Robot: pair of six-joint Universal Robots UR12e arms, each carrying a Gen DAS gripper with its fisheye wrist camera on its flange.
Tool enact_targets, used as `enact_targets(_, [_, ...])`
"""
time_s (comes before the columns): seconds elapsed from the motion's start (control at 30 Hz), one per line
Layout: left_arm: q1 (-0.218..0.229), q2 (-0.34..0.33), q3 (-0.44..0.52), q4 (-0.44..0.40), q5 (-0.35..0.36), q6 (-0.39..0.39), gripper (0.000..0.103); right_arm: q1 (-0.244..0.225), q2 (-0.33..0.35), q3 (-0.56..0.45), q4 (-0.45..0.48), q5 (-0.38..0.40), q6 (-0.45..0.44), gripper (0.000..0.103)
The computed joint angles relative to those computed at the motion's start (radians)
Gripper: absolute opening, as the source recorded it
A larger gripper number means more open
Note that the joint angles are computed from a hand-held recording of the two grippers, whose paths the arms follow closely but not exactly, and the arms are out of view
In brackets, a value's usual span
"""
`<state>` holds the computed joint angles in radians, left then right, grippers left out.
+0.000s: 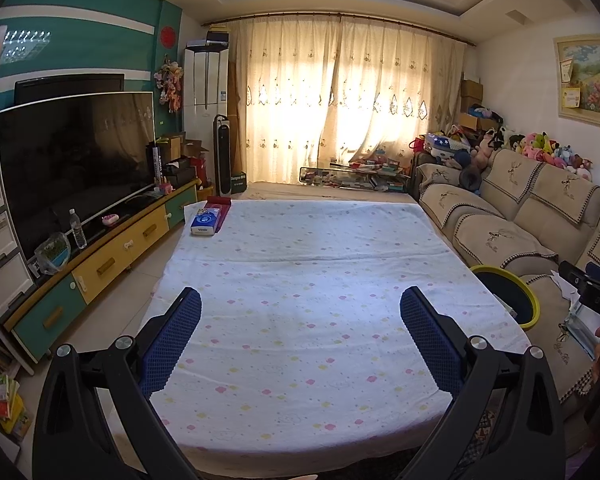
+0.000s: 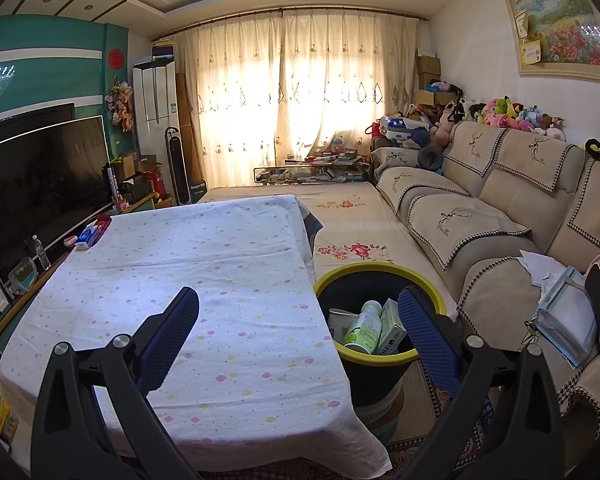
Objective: Collect trash
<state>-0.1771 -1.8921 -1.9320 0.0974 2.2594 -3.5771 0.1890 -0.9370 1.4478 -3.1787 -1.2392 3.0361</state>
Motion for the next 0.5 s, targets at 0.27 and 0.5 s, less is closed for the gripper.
enact_targets(0.27, [0.002, -0.001, -0.001, 0.003, -0.005, -0.001, 0.098, 0.000, 0.000, -0.004, 0.004, 0.001, 0.001, 0.095])
enact_targets(0.5, [0.004, 0.000, -0.002, 0.006, -0.011, -0.001, 0.098, 0.000, 0.000, -0.004, 0.005, 0.000, 0.001, 0.095])
